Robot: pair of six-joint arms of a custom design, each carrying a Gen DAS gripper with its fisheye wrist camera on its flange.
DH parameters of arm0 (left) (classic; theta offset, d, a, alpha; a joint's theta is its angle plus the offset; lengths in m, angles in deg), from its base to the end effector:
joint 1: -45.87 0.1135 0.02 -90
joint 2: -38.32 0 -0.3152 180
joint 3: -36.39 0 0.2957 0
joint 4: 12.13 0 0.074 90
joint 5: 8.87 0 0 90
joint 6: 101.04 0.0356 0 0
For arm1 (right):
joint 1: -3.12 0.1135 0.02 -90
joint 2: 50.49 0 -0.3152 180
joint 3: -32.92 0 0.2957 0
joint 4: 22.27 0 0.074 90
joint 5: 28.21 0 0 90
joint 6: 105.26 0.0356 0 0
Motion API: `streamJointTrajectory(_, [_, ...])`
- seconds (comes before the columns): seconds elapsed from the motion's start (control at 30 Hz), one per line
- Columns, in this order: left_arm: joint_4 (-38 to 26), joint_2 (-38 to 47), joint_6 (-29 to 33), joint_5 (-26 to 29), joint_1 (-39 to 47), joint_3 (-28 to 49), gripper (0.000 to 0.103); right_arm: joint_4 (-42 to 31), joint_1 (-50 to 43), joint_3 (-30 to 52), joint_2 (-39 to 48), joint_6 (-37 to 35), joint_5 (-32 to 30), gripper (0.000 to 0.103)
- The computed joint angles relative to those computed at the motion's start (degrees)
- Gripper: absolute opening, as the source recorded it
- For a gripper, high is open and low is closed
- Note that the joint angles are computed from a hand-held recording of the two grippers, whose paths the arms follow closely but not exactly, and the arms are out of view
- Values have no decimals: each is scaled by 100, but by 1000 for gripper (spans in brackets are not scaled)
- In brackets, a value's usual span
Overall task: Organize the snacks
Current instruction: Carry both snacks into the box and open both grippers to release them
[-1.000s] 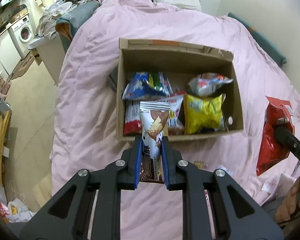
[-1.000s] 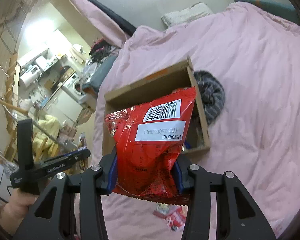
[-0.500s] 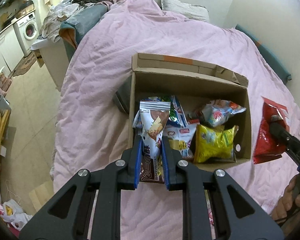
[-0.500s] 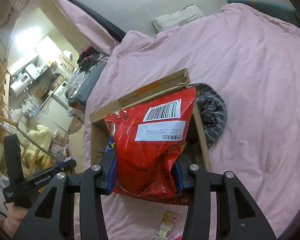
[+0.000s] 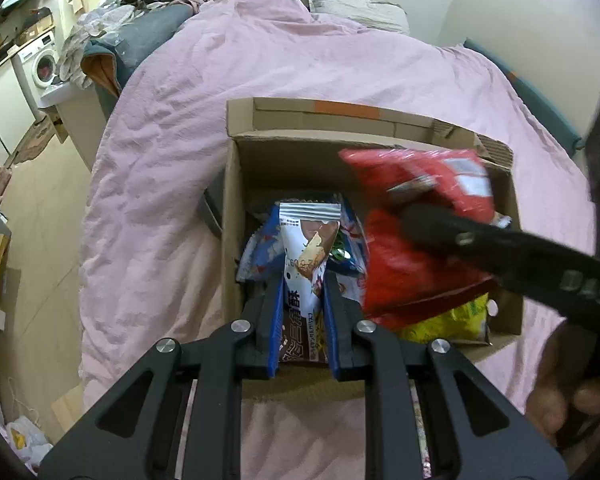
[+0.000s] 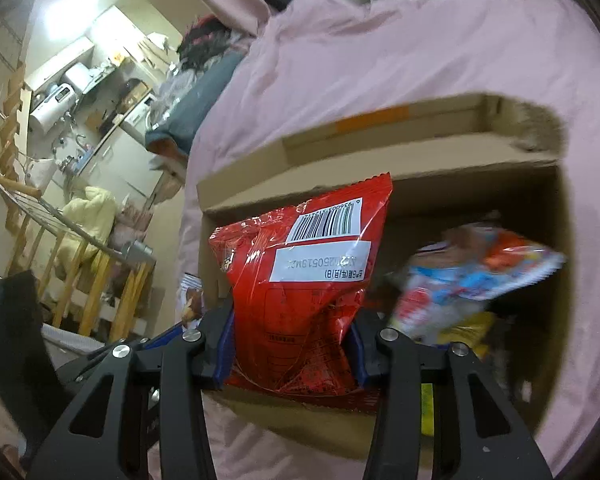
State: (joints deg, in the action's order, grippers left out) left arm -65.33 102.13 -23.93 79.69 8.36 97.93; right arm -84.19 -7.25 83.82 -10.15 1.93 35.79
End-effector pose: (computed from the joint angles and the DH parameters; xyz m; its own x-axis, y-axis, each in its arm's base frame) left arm 0.1897 -0.1445 0.2943 -0.7703 0.3102 -0.5572 0.4366 0.8934 -0.1063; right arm 0.1372 -0.0092 0.2889 -0.7658 0.4102 -0.4953 0.1244 0.8501 0.5117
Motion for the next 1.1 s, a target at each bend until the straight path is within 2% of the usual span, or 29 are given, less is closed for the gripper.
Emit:
streamJointTrajectory(0.07, [46,79,41,-5,108,3,15,289,161,-113,260,174,45,48])
streamJointTrajectory(0.23, [-27,256,3,219,310,27,15,273,60,-153,332,141,-58,52])
streamJointTrajectory(0.3, [-40,272,-8,243,307,24,16,167,-80,-80,240,80,-53,74])
streamJointTrajectory(0.33, [-29,260,-20,240,278,14,16,126,-166,-45,217,71,-114,78])
streamJointTrajectory(0.4, [-11,239,-24,220,209,-6,16,-24,-494,35,182,-85,-418,81])
streamJointTrajectory(0.53, [-46,257,-34,229,114,-10,16,-430,-1071,248,-53,-412,-624,86])
streamJointTrajectory(0.73, [-100,252,-21,184,-59,-33,17,-1295,-2163,406,-216,-1389,-1151,95])
streamJointTrajectory(0.83, [-89,201,-36,155,-115,-47,29,-1540,-2519,405,-161,-1727,-1196,97])
streamJointTrajectory(0.9, [-62,133,-44,154,-144,-71,42,-1678,-2787,386,-139,-1936,-1310,97])
streamJointTrajectory(0.93, [-61,114,-51,148,-161,-75,44,-1731,-2880,380,-111,-2007,-1350,97])
streamJointTrajectory(1.0, [-63,90,-46,157,-166,-83,57,-1812,-3009,370,-81,-2120,-1409,97])
streamJointTrajectory(1.1, [-62,36,-65,227,-125,-100,71,-1763,-2896,382,-139,-2086,-1225,97])
